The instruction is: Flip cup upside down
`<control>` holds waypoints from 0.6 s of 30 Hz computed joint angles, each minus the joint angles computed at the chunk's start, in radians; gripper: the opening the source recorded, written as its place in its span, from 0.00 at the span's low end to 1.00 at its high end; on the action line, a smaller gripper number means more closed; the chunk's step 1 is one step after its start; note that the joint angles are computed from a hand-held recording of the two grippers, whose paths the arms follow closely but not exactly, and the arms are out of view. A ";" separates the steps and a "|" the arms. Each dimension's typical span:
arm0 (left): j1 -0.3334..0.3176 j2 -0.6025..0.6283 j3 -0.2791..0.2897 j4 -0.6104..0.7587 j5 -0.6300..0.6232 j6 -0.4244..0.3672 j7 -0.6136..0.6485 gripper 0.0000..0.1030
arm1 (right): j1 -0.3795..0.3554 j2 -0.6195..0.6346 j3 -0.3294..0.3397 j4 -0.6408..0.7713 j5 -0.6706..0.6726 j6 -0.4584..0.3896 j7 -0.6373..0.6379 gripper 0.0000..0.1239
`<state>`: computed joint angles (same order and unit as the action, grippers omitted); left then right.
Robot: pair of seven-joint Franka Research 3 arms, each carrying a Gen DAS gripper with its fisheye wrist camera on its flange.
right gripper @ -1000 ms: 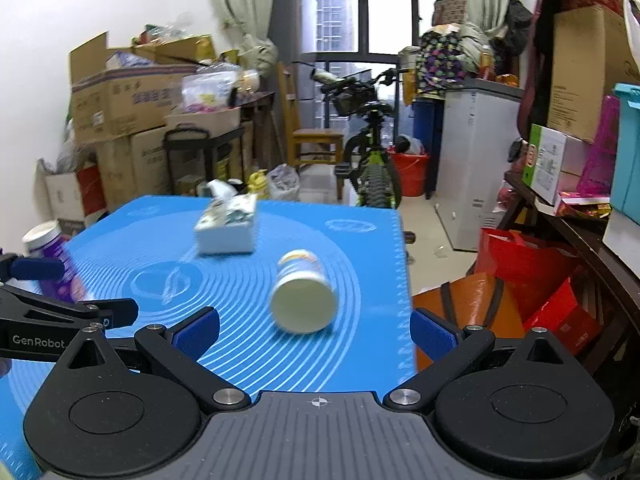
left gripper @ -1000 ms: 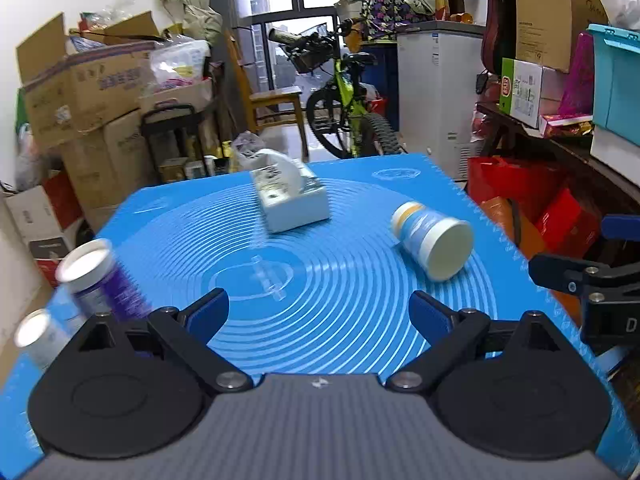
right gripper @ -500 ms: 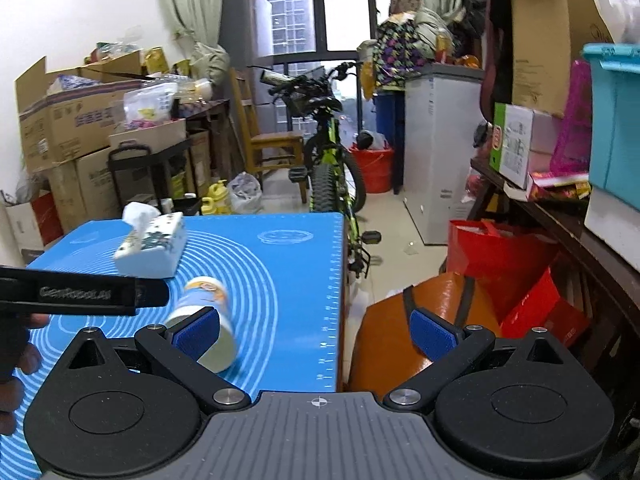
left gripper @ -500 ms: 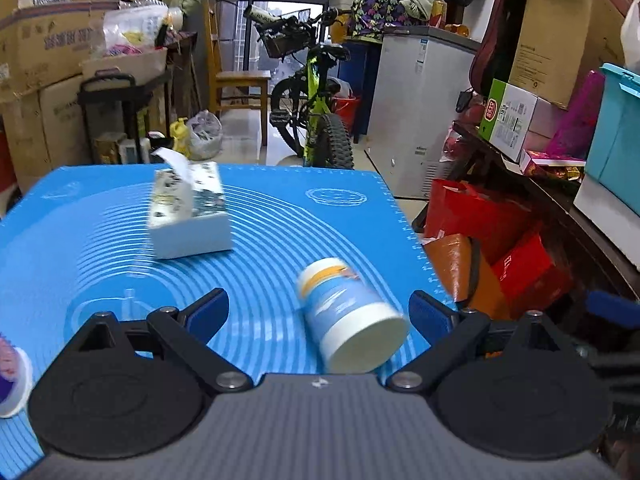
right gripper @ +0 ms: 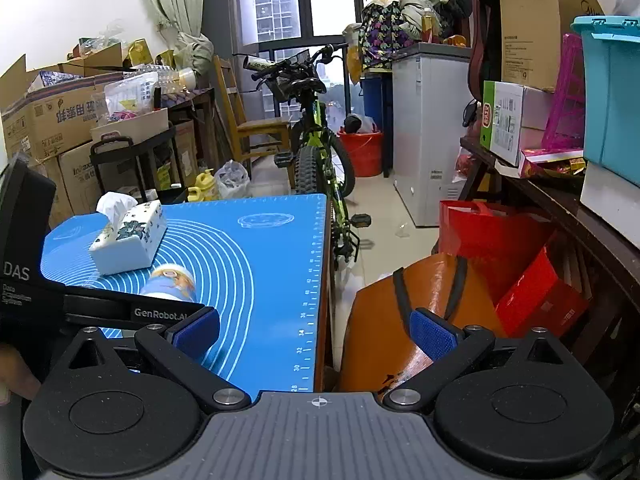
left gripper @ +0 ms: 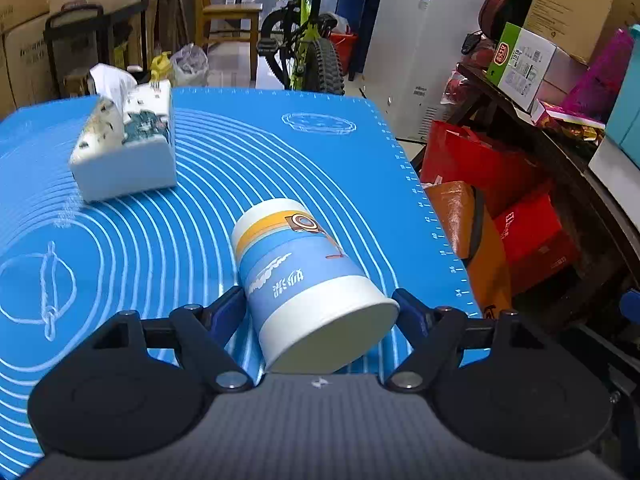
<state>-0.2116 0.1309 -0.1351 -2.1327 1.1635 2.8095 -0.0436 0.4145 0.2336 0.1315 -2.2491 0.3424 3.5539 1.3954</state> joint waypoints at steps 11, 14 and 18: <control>0.057 -0.203 -0.029 -0.177 0.063 -0.010 0.016 0.76 | -0.005 -0.031 0.031 -0.034 -0.040 0.021 0.046 0.81; 0.090 -0.276 -0.044 -0.256 0.050 -0.006 0.035 0.76 | 0.008 -0.037 0.039 -0.038 -0.054 0.020 0.059 0.81; 0.130 -0.345 -0.070 -0.333 0.028 -0.019 0.046 0.76 | 0.033 -0.038 0.046 -0.039 -0.061 0.017 0.063 0.81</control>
